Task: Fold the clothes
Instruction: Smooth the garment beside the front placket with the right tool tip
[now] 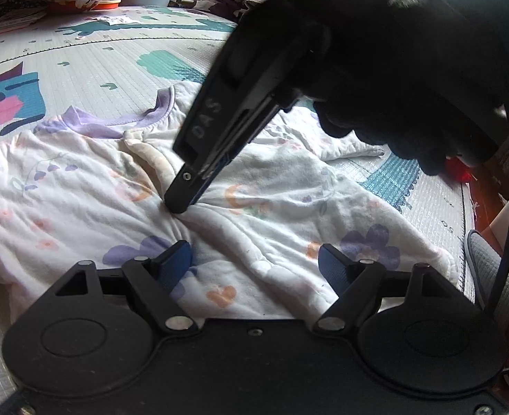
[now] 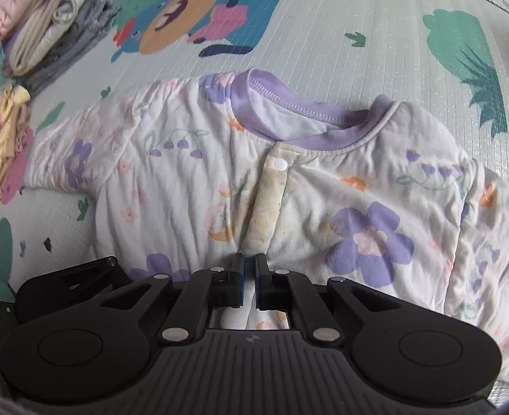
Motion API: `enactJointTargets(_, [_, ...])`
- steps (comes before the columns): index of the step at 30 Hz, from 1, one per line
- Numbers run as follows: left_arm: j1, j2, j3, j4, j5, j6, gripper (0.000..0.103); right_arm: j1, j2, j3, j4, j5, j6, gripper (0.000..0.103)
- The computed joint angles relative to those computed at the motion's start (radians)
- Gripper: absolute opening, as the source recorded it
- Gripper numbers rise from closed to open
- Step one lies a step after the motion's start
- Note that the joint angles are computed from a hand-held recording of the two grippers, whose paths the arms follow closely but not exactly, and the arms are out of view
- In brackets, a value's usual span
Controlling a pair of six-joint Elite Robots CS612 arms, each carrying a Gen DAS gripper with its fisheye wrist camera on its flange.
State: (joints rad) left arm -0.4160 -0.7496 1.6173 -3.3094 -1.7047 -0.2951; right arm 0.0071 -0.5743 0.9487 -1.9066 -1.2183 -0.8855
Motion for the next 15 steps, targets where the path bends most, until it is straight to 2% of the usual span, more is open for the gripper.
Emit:
enactJointTargets(6, [-0.002, -0.001, -0.001, 0.009, 0.004, -0.001, 0.082, 0.016, -0.01, 0.021, -0.042, -0.056, 0.025, 0.007])
enactJointTargets(10, [-0.005, -0.002, -0.004, 0.02, 0.01, -0.008, 0.084, 0.03, -0.035, 0.079, -0.135, -0.1, 0.007, 0.009])
enactJointTargets(12, [-0.007, -0.004, -0.003, 0.021, 0.017, -0.008, 0.084, 0.022, -0.023, 0.052, -0.091, -0.079, 0.049, 0.009])
enactJointTargets(14, [-0.009, -0.004, 0.0, 0.015, 0.023, -0.01, 0.084, 0.01, -0.003, 0.003, -0.012, -0.041, 0.049, 0.009])
enactJointTargets(15, [-0.009, -0.003, 0.001, 0.008, 0.025, -0.014, 0.084, 0.001, -0.011, 0.015, -0.018, -0.017, 0.031, 0.014])
